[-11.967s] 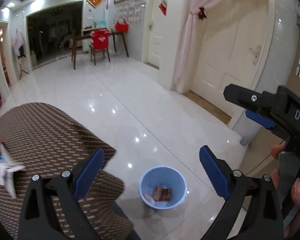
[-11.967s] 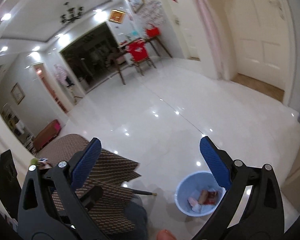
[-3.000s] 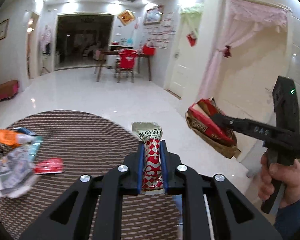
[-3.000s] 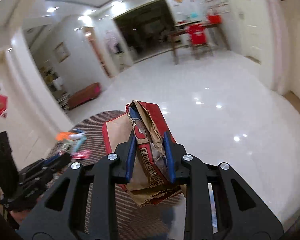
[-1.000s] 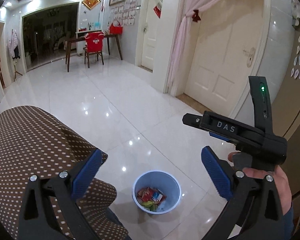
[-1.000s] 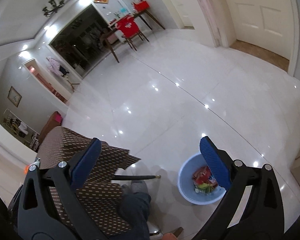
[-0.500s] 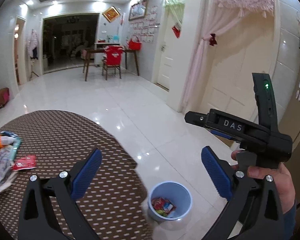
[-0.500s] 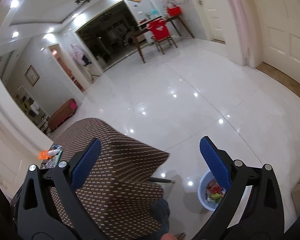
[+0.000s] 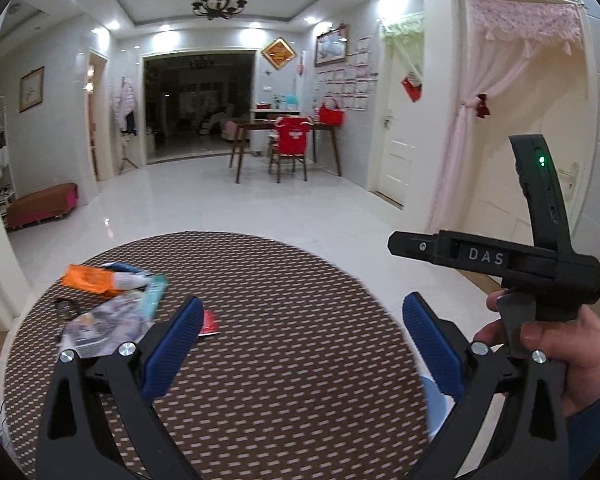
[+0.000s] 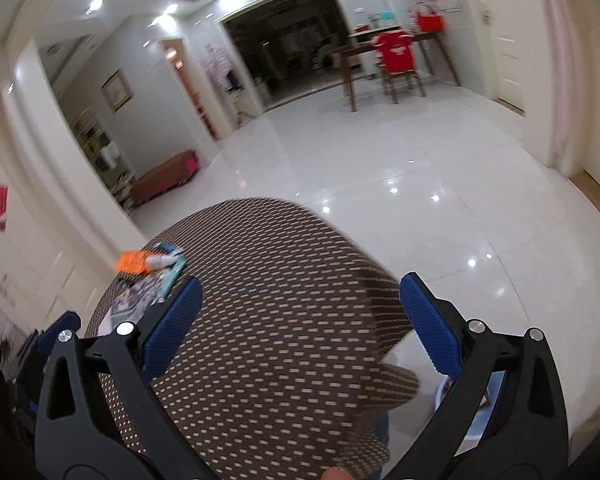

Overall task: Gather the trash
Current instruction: 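Move both tools back over the remaining trash on the table, then grasp the white cloth and newspaper with the left tool while the right tool grasps the red packet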

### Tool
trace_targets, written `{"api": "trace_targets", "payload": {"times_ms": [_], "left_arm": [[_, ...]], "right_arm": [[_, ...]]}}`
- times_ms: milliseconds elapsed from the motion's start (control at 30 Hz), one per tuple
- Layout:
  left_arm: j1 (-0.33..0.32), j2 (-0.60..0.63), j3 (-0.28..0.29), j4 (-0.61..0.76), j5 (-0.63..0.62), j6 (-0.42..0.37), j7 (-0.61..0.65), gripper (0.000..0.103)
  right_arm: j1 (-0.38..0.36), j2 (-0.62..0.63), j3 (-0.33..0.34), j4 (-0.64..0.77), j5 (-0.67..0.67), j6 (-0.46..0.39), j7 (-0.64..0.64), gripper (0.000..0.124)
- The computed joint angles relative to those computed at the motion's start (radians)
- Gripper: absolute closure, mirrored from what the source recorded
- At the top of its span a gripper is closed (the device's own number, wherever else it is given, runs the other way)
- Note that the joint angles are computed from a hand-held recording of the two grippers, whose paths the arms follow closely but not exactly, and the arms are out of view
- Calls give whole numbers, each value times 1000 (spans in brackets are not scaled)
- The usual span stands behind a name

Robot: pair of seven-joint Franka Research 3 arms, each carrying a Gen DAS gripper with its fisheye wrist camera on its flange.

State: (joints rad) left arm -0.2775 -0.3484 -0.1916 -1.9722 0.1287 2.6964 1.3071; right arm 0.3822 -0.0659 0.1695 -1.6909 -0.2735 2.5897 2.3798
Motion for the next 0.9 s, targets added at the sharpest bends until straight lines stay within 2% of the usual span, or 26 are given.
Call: {"api": "trace_targets", "payload": {"times_ms": [100,400,533,633,900], "left_arm": [[36,-36,5,-43,30,-8,-29,5],[163,-137,36,-180,104,-83,-170,5],[172,-141,95,-205,43,-120,-196,5],[179,-113,115,-185,-6,-170,-216,5],[175,4,157,-111,-148,-187,-172,6]], "right_arm": [[30,83,11,100,16,-37,-71,27],[171,288,-26,332,25,-176,-238,27],[226,399,-49,475,37,-279,-316,27],[258,452,-72,541,36,-336,-360,27],[324,680,-130,882,58,-504,-475,27]]}}
